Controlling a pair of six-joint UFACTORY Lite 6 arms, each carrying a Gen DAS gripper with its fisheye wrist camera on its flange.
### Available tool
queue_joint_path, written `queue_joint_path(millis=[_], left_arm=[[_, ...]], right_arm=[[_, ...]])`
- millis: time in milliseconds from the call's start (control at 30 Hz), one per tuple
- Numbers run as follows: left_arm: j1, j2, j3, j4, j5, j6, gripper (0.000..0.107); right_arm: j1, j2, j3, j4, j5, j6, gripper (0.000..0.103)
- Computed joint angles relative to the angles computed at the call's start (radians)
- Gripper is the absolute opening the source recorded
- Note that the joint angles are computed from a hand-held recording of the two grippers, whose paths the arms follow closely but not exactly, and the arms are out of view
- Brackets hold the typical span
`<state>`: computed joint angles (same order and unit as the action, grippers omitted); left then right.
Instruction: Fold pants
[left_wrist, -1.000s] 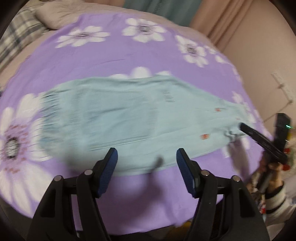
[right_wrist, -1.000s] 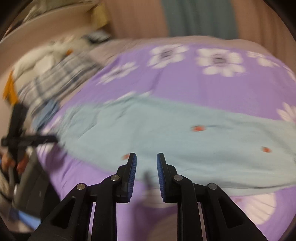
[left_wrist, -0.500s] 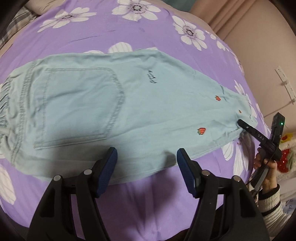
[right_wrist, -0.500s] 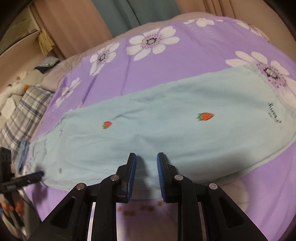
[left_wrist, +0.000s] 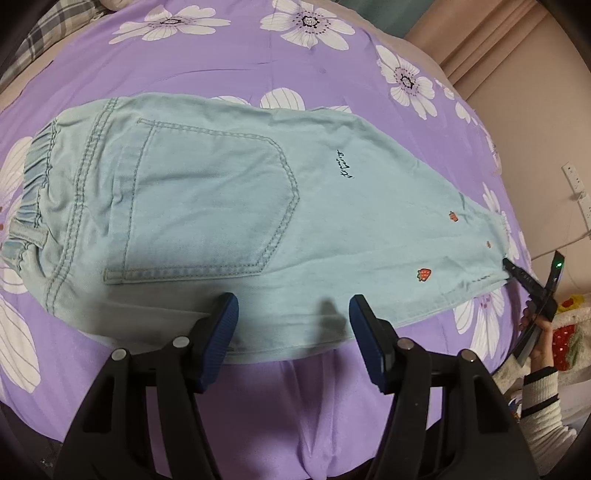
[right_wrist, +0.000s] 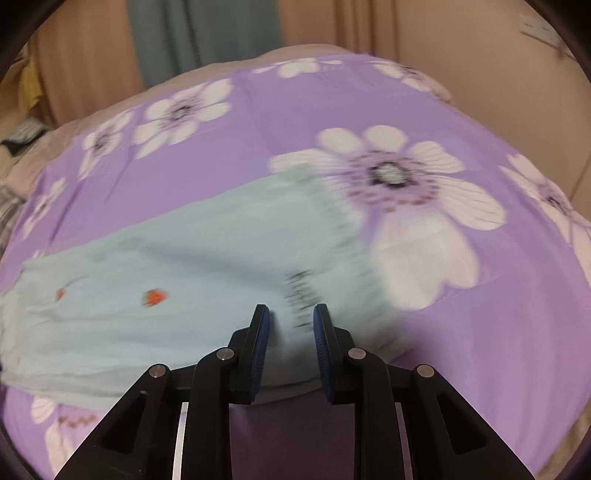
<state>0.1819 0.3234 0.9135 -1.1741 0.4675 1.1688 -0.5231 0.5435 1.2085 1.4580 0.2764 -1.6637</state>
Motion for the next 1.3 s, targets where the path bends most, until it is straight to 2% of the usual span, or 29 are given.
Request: queue_joint_path(millis=[200,300,400,567,600,633,800,900,967,1033,1100,1167,1300], left_arm=[[-0.049,-0.01,0.019,0.105,-0.053,-0.137,0.064],[-0.07,-0.017,0.03,0.138,-0.057,-0.191,0.064],[-0.093,-0.034,0.032,0.142,-0.053,-0.197,0.065],[-0.123,-0.04,0.043,0.115,-0.035,-0.165,0.066],[-0.128,-0.031,0.052,0.099,-0.028,-0.155,0.066],[-0.129,-0.023,0.057,0.079,-0.018,-0.14,0.066],[-0.161,0.029,0.097,0.051,0.003,-0.156,0.066],[-0.184,0.036,0.103,0.054,0.001,-0.167,0.066],[-0.192,0.036,0.1,0.057,-0.001,-0.167,0.066],[-0.196,0.046,0.105,0.06,-0.002,-0.173,0.066],[-0.195,0.057,0.112,0.057,0.005,-0.176,0.066],[-0.195,0.071,0.124,0.025,0.025,-0.161,0.066],[-0.195,0.085,0.149,-0.076,0.094,-0.104,0.066]], right_arm=[[-0.023,0.006,0.041,-0.077,0.039,0.112,0.022],[-0.069,-0.001,0.034,-0.059,0.209,0.114,0.025],[-0.121,0.026,0.051,-0.116,0.372,0.2,0.037],[-0.252,-0.01,-0.045,-0.089,0.509,0.205,0.041],[-0.278,-0.009,-0.052,-0.092,0.52,0.213,0.045],[-0.302,-0.005,-0.058,-0.096,0.522,0.223,0.049],[-0.318,0.065,-0.012,-0.095,0.554,0.271,0.049],[-0.267,0.087,0.014,-0.032,0.512,0.266,0.049],[-0.251,0.105,0.021,0.021,0.499,0.266,0.042],[-0.234,0.096,0.001,0.077,0.461,0.238,0.024],[-0.231,0.086,-0.021,0.125,0.442,0.21,0.016],[-0.213,0.034,-0.065,0.172,0.405,0.15,0.013],[-0.08,-0.177,-0.194,0.339,0.316,-0.123,0.013]])
